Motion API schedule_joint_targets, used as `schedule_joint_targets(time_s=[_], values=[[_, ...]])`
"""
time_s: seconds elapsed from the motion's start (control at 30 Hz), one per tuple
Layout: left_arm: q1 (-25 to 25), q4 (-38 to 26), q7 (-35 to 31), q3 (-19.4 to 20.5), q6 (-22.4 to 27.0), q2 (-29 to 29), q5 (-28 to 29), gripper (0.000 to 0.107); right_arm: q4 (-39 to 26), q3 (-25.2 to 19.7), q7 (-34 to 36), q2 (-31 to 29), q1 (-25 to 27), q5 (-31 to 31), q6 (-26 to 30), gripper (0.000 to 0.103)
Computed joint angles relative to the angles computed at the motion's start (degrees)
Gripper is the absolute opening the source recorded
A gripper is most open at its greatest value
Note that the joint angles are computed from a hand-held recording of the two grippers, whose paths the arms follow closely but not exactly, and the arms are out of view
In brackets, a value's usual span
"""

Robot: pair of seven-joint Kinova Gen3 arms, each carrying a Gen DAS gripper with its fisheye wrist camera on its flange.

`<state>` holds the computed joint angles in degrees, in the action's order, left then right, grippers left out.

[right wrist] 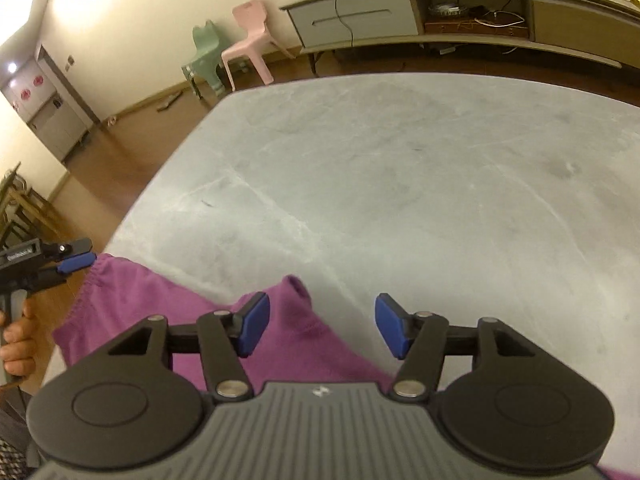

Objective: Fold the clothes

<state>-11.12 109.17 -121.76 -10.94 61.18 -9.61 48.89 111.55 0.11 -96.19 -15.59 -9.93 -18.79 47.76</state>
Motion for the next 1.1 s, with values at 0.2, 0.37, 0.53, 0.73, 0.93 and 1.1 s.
schedule_joint_targets(time_s=[0.2, 0.37, 0.53, 0.73, 0.93, 1.1], values=[[9.6, -0.9, -1.1, -6.8, -0.5, 0.2, -3.4, 0.046, -0.2, 1.1, 4.5, 3.4, -0.6, -2.7, -0.8, 0.059], [10.2, -0.5, -2.5, -6.5, 1.0, 0.5, -6.0, 0.045, -1.6, 3.7, 12.2, 4.7, -0.6, -8.3, 3.1, 0.031], [9.1, 2.6, -5.0, -6.1, -2.9, -0.9, -1.6, 0.0, -1.3, 0.5, 12.1, 3.0, 0.6, -5.8, 2.5, 0.007], [-0.6, 8.2, -4.3, -2.9, -4.3, -8.5, 2.5, 0.0, 5.8, -0.6, 4.5, -8.5, 1.1, -3.8, -5.9, 0.005], [-5.9, 8.2, 9.0, 12.6, -16.8, -9.7, -8.7, 0.0, 8.6, -4.8, -6.1, -7.8, 1.4, 3.4, -11.6, 0.005], [-12.7, 7.4, 17.0, 24.7, -23.7, -6.6, -19.5, 0.0, 5.9, -18.1, -15.2, -6.2, 12.0, 15.1, -8.6, 0.017]])
